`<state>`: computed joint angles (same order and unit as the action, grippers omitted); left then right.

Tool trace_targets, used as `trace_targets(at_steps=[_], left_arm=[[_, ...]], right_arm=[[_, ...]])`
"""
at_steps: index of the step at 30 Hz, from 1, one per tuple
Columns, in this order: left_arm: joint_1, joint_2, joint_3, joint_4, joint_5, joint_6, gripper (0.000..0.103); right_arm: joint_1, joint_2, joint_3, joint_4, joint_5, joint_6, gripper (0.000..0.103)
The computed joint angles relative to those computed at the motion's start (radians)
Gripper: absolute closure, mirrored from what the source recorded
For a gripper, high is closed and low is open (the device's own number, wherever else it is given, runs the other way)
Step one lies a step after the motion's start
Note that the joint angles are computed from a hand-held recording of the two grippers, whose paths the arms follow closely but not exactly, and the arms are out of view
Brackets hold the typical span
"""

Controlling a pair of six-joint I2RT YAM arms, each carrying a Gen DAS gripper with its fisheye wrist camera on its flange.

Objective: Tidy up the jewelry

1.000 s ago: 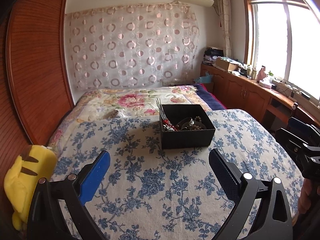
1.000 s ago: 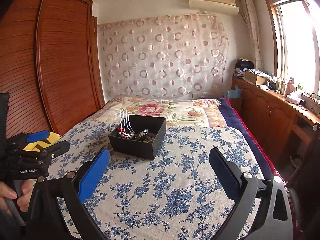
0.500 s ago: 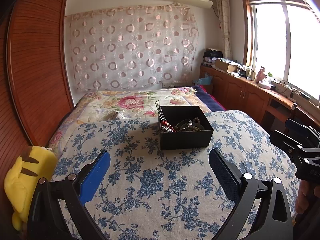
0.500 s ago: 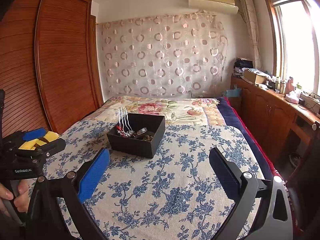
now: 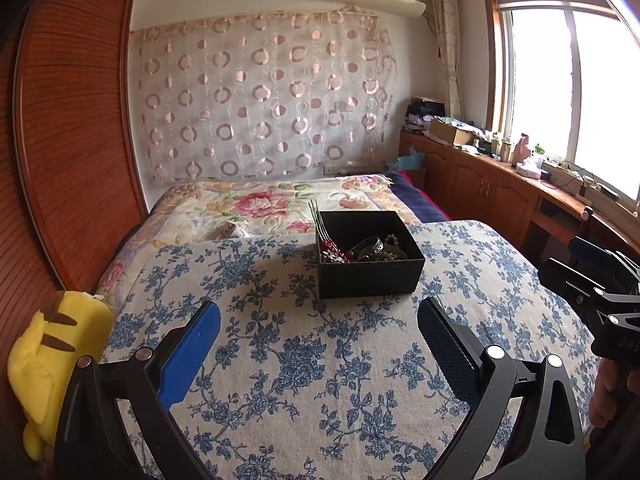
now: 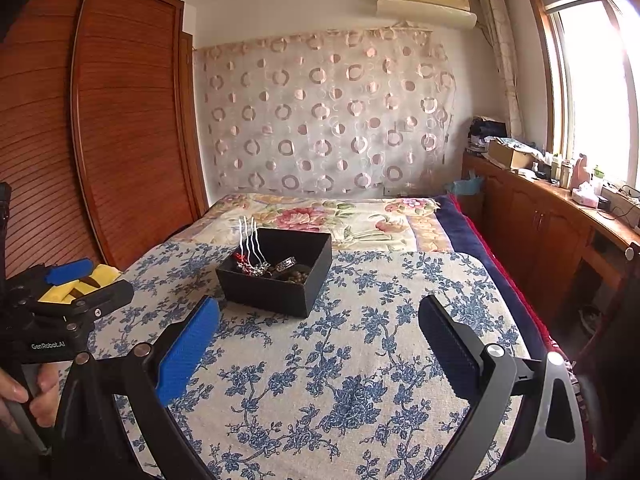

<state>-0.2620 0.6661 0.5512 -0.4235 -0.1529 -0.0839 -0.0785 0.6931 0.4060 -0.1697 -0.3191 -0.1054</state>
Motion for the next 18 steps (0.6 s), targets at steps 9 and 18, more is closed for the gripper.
trace_targets(at_steps=[9, 18], left_arm=[[-0.006, -0.004, -0.001, 0.000, -0.005, 0.000, 0.008], [-0.028, -0.017, 0.005, -0.009, -0.023, -0.008, 0.008]], right_arm=[[0.010, 0.009, 0.005, -0.002, 0.007, 0.005, 0.003], [0.016, 0.007, 0.009, -0.003, 0.011, 0.012, 0.003]])
